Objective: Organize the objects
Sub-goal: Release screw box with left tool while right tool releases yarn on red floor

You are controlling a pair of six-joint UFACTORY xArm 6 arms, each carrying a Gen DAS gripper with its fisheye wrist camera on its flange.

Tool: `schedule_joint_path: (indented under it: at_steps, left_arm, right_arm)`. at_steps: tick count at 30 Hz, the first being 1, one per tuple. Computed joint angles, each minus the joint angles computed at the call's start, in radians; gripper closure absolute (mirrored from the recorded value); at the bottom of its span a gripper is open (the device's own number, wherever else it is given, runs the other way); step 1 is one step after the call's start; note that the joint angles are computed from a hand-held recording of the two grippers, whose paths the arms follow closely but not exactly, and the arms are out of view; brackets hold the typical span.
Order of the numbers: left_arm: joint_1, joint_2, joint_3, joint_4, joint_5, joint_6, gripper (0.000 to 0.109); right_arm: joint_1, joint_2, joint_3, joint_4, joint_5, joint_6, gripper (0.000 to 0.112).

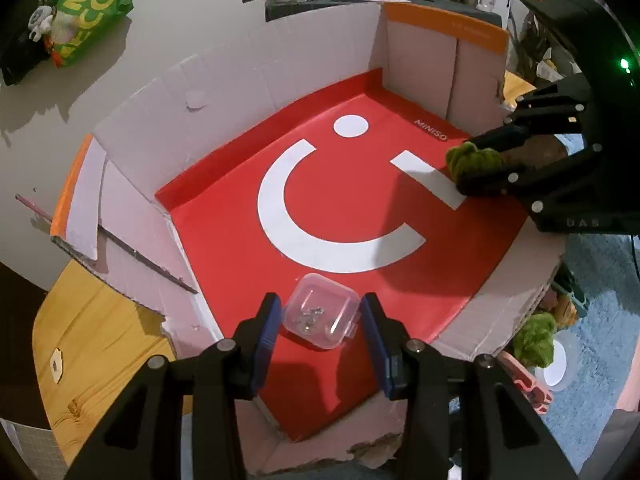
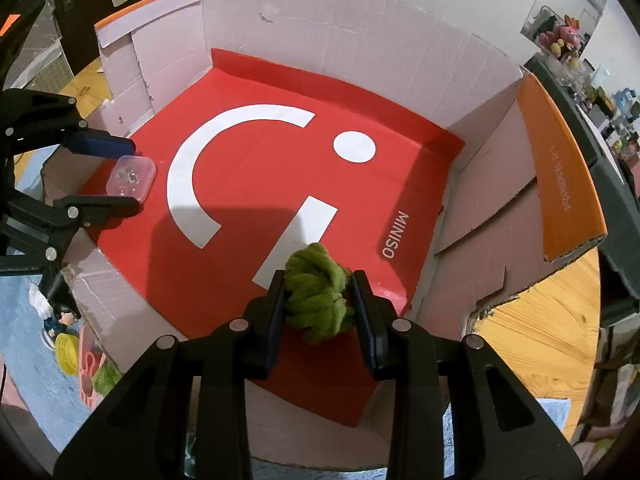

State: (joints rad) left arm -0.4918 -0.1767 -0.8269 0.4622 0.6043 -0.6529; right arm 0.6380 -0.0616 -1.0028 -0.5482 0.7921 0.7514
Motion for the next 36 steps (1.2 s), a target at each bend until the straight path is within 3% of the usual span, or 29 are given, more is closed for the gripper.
schedule_joint_path:
  at_steps: [18, 20, 22, 23, 36]
  left_arm:
    - [0.007, -0.021, 0.028, -0.027, -0.024, 0.009, 0.064]
    - [0.009, -0.020, 0.028, -0.027, -0.026, 0.009, 0.062]
    - [0.010, -0.022, 0.030, -0.024, -0.030, 0.006, 0.058]
    - [0.011, -0.015, 0.026, -0.020, -0.035, 0.002, 0.057]
    - [0.006, -0.032, 0.033, 0.005, -0.054, -0.040, 0.050]
  right_arm:
    - [-0.001, 0.004, -0.004, -0.011, 0.008, 0.009, 0.081]
    - [-0.001, 0.014, -0.013, -0.015, 0.008, 0.014, 0.079]
    - [-0.001, 0.016, -0.014, -0.016, 0.008, 0.016, 0.059]
    - [-0.001, 0.014, -0.010, -0.019, 0.005, 0.016, 0.056]
    - [0.011, -0.017, 0.010, -0.032, -0.003, 0.026, 0.056]
